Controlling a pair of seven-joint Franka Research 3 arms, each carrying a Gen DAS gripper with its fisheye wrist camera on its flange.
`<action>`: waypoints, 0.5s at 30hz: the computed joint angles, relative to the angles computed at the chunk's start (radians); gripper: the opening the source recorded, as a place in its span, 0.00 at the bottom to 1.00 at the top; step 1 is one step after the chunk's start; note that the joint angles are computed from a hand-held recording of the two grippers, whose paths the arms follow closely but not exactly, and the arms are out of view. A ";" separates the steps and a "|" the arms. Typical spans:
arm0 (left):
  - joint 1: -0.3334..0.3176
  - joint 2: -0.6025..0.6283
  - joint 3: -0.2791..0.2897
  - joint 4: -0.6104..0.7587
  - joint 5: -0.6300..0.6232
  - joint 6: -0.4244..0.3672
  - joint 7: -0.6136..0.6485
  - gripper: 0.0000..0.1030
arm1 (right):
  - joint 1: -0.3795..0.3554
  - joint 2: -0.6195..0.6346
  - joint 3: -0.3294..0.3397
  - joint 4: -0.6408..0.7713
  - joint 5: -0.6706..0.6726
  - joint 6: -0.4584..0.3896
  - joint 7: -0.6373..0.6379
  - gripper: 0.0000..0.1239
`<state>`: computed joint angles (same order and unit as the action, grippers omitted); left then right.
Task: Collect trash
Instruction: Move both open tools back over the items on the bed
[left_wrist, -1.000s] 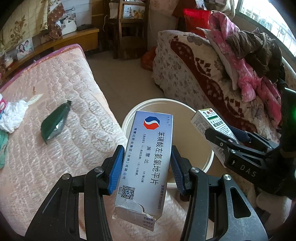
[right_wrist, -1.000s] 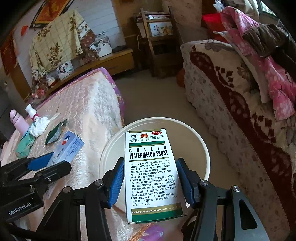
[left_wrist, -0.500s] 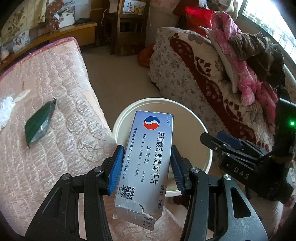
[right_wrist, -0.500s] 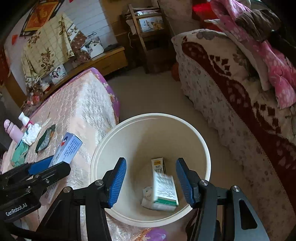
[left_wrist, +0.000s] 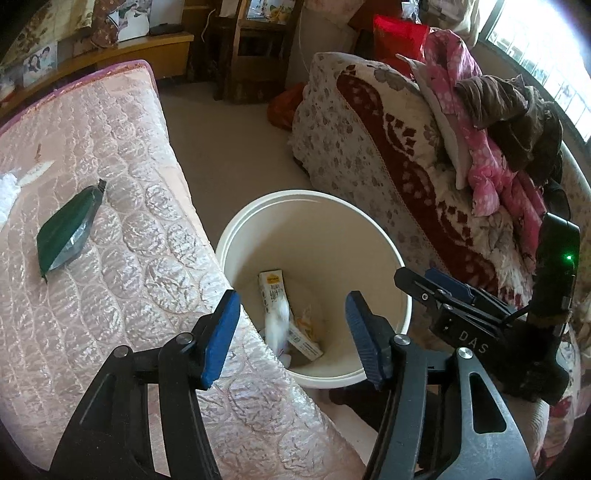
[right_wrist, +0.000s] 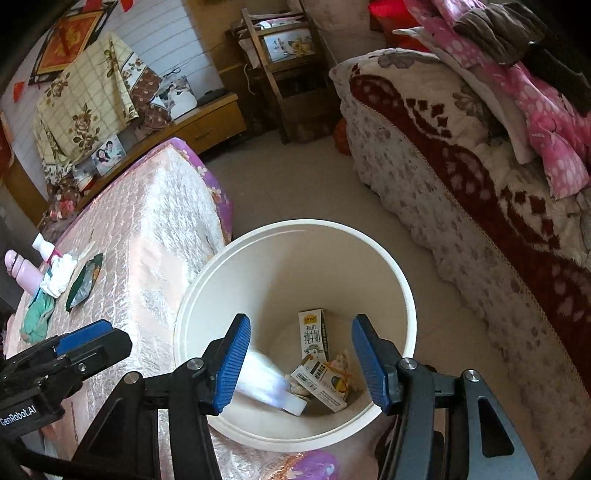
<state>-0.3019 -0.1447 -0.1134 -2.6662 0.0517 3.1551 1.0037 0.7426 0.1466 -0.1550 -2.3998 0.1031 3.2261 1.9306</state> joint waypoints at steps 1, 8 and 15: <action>0.026 -0.005 -0.022 -0.003 0.021 -0.002 -0.018 0.56 | 0.008 0.000 -0.009 -0.001 -0.002 0.000 0.003 0.45; 0.229 -0.057 -0.188 -0.022 0.253 -0.021 -0.228 0.56 | -0.005 -0.004 0.013 -0.006 -0.004 0.002 -0.009 0.45; 0.370 -0.141 -0.294 -0.063 0.454 -0.033 -0.410 0.56 | 0.246 -0.001 -0.234 -0.011 -0.073 0.010 0.056 0.52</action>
<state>0.0683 -0.2859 -0.4074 -2.7289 0.5054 3.1216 0.5941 0.9888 0.1460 -0.3894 -2.4108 0.0304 3.2362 1.9871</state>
